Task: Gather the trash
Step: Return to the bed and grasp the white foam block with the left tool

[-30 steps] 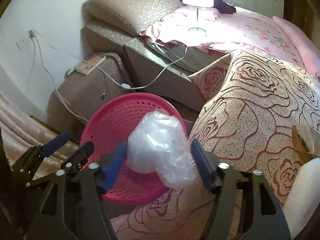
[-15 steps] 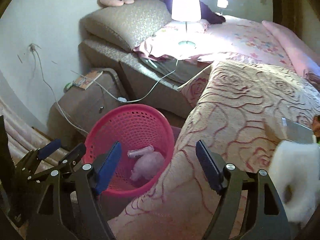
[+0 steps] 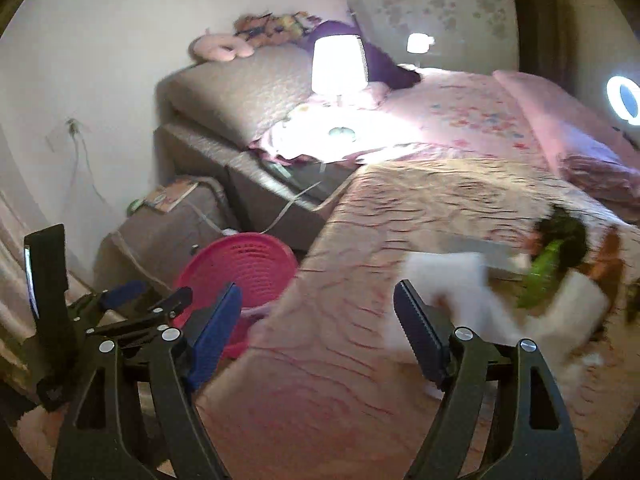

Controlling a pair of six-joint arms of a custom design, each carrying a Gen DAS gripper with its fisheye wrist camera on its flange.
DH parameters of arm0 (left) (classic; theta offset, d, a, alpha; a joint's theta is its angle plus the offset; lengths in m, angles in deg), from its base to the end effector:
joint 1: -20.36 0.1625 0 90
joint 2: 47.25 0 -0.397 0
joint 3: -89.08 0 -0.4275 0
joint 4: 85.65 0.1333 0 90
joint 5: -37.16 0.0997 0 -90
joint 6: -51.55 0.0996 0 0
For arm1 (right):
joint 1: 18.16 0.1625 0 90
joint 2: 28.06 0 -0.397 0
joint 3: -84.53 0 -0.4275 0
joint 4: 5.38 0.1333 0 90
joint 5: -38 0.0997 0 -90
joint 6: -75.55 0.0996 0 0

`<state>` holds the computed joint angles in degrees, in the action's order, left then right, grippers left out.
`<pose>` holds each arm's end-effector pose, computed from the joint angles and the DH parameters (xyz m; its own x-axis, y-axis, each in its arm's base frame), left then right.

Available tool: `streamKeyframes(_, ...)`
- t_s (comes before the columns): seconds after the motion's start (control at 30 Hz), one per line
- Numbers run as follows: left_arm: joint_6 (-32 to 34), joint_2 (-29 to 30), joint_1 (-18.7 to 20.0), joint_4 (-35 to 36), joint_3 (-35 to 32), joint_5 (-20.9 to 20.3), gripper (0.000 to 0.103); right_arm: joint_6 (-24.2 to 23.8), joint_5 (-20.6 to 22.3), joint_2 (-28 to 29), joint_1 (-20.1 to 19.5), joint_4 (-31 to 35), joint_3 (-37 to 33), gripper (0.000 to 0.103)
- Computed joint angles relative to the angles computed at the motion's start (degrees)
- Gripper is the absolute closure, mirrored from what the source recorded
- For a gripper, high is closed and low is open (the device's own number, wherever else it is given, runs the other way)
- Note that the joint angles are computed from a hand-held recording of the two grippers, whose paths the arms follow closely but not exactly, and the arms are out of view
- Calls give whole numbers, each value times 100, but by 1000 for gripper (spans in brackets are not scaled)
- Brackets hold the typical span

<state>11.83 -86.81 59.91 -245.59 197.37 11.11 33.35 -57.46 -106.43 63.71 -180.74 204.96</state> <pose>-0.2913 -0.5295 -0.0247 -0.7190 -0.1557 -0.6774 0.4049 0.6983 -0.5902 0.0465 -0.5501 0.2612 -0.7923 -0.3318 0.5120 -0.5795 0.6717 -0.4615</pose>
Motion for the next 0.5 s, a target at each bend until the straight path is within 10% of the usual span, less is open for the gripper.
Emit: streamKeyframes(0.5,1302,767,-206,-581,-810,-706,24,129,-15,-637,-750,-218,109,27)
